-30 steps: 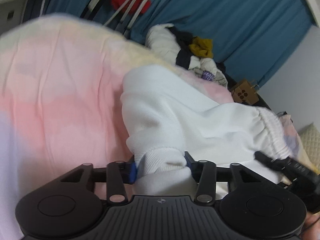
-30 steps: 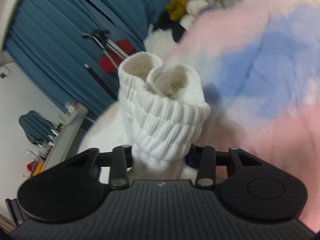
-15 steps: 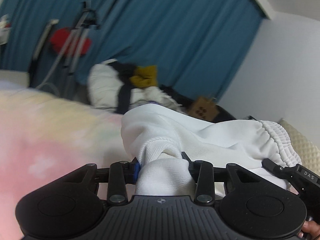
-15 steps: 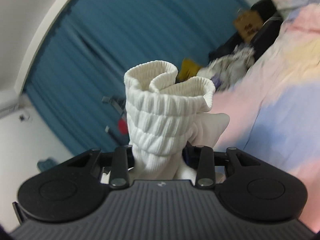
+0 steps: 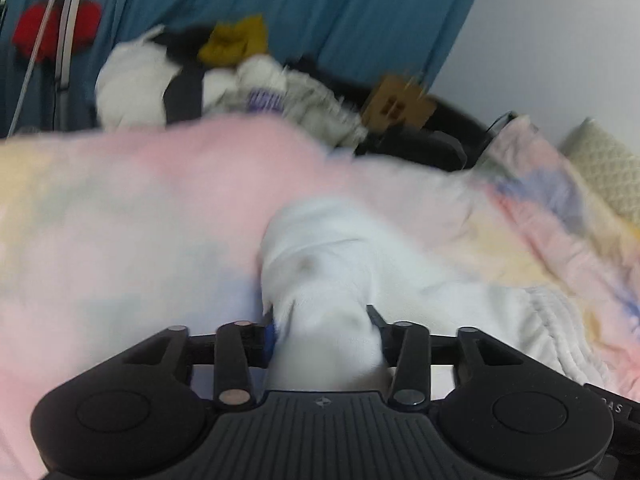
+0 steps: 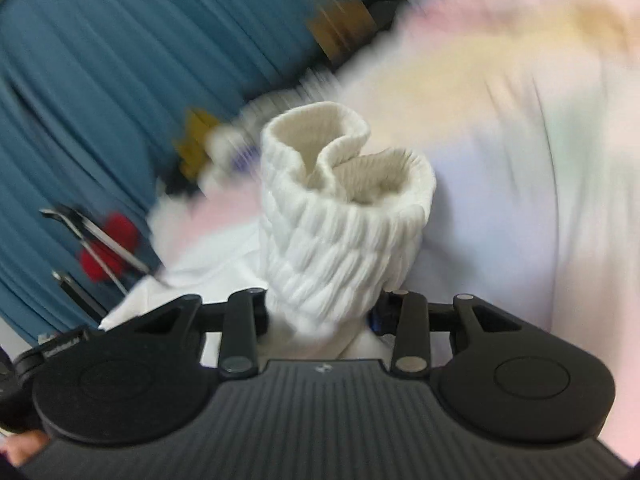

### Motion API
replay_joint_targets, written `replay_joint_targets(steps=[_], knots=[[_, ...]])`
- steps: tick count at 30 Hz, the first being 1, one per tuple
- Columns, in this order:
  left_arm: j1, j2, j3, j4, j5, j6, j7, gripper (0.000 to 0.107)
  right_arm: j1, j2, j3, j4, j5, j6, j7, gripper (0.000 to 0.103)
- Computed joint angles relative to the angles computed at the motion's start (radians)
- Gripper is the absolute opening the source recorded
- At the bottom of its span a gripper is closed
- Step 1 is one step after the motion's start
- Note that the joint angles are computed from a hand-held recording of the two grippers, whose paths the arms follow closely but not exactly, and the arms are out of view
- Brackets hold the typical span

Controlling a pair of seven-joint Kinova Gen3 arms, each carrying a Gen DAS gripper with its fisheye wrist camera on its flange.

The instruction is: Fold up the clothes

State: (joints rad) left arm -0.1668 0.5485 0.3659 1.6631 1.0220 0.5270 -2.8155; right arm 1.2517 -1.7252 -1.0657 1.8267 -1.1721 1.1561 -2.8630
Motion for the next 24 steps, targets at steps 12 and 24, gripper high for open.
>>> replay_joint_targets(steps=[12, 24], knots=[[-0.131, -0.186, -0.062, 0.110, -0.006, 0.190, -0.162, 0.075, -0.034, 0.167, -0.046, -0.221, 0.270, 0.141, -0.251, 0.052], [-0.159, -0.572, -0.496, 0.296, 0.098, 0.666, -0.420, 0.100, 0.034, 0.215, 0.253, -0.777, 0.370, 0.585, -0.088, 0.051]])
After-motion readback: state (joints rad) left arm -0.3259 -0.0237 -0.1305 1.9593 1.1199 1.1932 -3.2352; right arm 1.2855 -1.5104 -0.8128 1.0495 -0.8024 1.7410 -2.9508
